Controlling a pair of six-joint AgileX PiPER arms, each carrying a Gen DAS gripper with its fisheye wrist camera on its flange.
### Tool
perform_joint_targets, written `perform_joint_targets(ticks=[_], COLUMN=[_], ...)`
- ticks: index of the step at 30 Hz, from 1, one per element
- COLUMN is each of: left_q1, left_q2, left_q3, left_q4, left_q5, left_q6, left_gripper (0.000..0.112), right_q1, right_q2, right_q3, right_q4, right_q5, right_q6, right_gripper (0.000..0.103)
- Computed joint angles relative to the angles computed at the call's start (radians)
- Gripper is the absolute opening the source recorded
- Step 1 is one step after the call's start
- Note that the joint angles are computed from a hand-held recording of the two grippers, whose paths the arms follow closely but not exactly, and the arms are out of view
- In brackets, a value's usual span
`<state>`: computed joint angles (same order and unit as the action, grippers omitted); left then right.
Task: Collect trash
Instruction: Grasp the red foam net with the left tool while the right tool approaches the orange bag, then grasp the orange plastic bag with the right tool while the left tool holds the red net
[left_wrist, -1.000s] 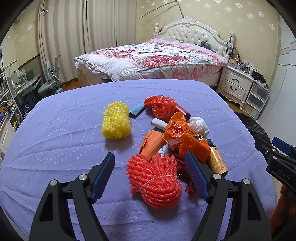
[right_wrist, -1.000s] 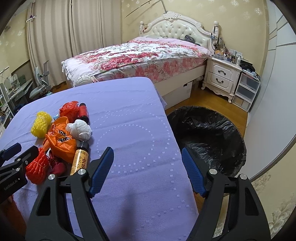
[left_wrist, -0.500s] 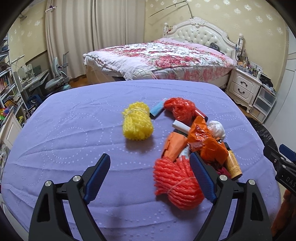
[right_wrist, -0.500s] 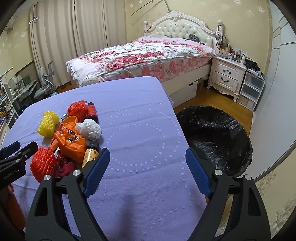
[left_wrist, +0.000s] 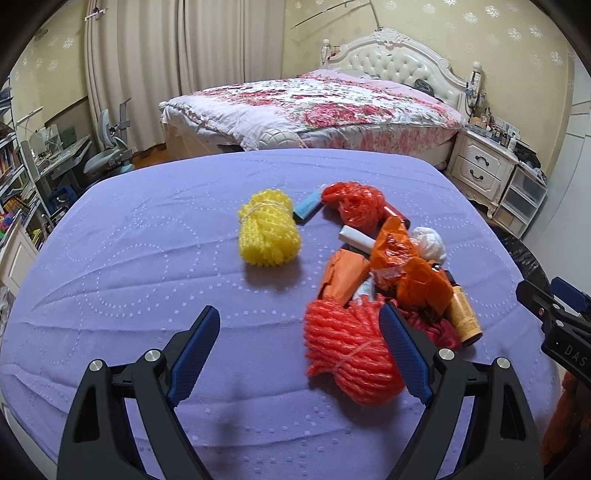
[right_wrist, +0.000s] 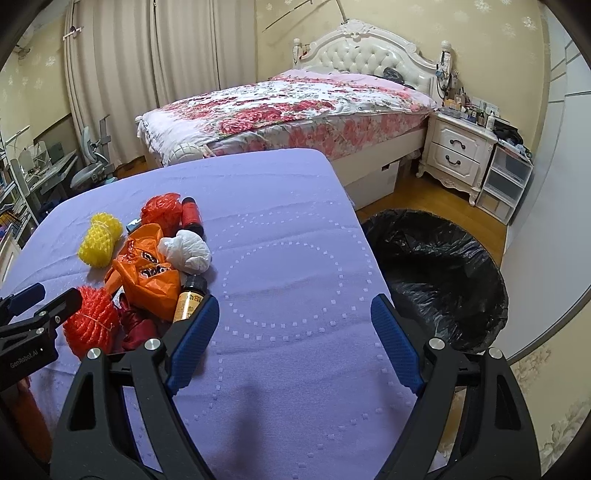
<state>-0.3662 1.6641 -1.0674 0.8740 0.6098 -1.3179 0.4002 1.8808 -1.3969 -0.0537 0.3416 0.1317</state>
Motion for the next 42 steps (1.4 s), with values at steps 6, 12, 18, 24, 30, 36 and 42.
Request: perform_joint_targets(ticks=[6, 12, 18, 24, 30, 36, 42], left_q1=[-0.052, -0.063, -0.037, -0.052, -0.002, 0.096, 0.18], left_q2=[0.017, 0.056, 0.038, -0.023, -0.081, -0.114, -0.134], left_q3=[-0.003, -0.012, 0.03, 0.087, 0.134, 0.178, 0.198], left_q4=[0.011, 0.025, -0.013, 0.08, 0.122, 0.143, 0.165], left_q5=[0.008, 0.013, -0.076, -0.06, -0.039, -0.049, -0.059], left_q6=[-0.013, -0.028, 0.012, -0.067, -0.09, -0.09, -0.084], left_gripper=[0.085, 0.083, 0.053, 0.05, 0.05, 0.05, 0.05], right_q1=[-0.005, -0.01, -0.003, 0.021, 0.073, 0.131, 0.161], right_q2=[-0.036, -0.047, -0.05, -0.038, -0.007, 0.048, 0.127], right_q3=[0.038, 0.065, 0.08, 0.066, 0.013, -0.076, -0.191], right_q4=[-0.004, 0.046, 0.07, 0.085, 0.119, 0.146, 0.2], right_q5=[-0.016, -0.023, -0.031, -0.025, -0.003, 0.04, 0.115], right_q6=[0.008, -0.046, -0.068, -0.082, -0.119, -0.161, -0.219], right_gripper=[0.082, 0.082, 0.082, 0.082, 0.082, 0.08, 0.063])
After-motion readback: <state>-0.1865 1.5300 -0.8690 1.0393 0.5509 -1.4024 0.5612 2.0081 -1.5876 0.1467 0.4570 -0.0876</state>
